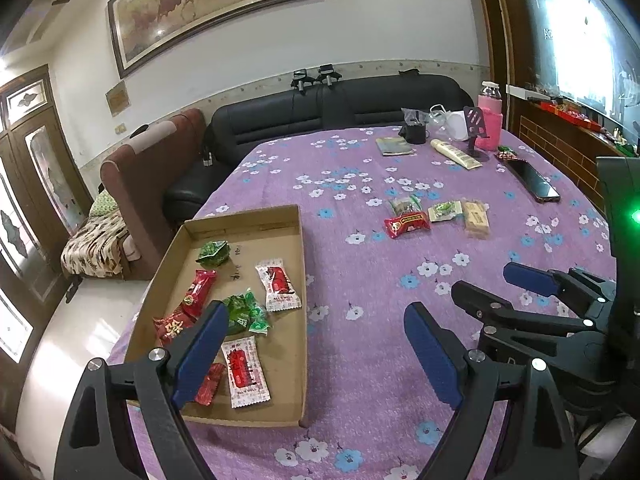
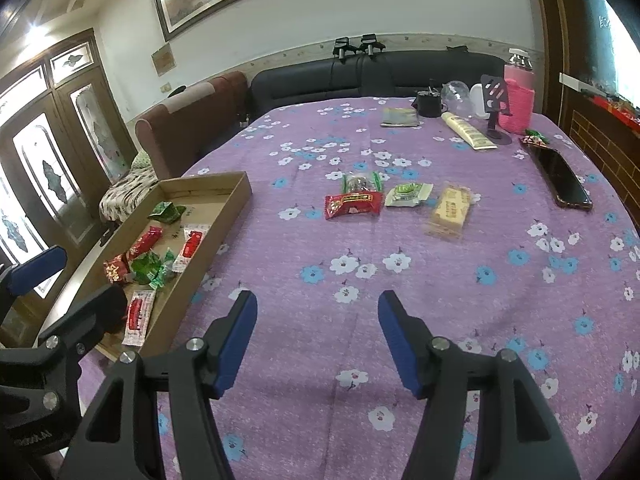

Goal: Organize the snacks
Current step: 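Move both grippers back over the remaining snacks on the tablecloth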

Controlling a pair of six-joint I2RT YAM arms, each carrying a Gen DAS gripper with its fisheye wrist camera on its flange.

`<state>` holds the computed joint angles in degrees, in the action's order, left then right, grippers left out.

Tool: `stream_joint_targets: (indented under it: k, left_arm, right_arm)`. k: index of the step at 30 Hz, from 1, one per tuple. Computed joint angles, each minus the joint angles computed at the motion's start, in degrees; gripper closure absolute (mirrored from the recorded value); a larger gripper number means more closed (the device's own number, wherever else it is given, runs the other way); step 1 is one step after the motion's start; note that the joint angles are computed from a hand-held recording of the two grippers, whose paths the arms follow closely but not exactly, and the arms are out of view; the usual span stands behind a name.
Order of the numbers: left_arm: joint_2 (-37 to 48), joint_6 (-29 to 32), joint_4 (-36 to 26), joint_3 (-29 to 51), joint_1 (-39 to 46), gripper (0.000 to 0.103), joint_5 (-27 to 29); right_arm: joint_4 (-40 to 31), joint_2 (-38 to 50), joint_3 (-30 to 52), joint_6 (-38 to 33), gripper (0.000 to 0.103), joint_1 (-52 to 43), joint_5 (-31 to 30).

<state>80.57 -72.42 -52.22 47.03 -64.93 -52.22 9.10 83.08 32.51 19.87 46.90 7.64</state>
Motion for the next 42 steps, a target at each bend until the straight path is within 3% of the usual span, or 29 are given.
stream_joint_targets:
  k: [15,36,41,42]
  left_arm:
    - [-1.1,2.5,3.6,-0.8,0.3,0.011,2.5]
    - [3.0,2.7,1.4,3.5,-2.3,0.011,2.1]
    - [-5.7,8.2,4.2,0.9,-0.2,0.011,2.6]
    - [-10.1,11.6,6.0,-0.2,1.5,0.011,3.6]
  right_arm:
    - [-2.0,-3.2,-1.3,-0.1,0.04,0.2,2.4]
    - [-2.9,-9.9,-6.2,-0.2,0.039,-5.5,0.2]
    - [-5.2,-13.6,-6.7,-3.0,0.039,-10.8,-1.6]
    - [-6.1,-14.4,-6.5,-3.9,0.039,-12.7,-2.0]
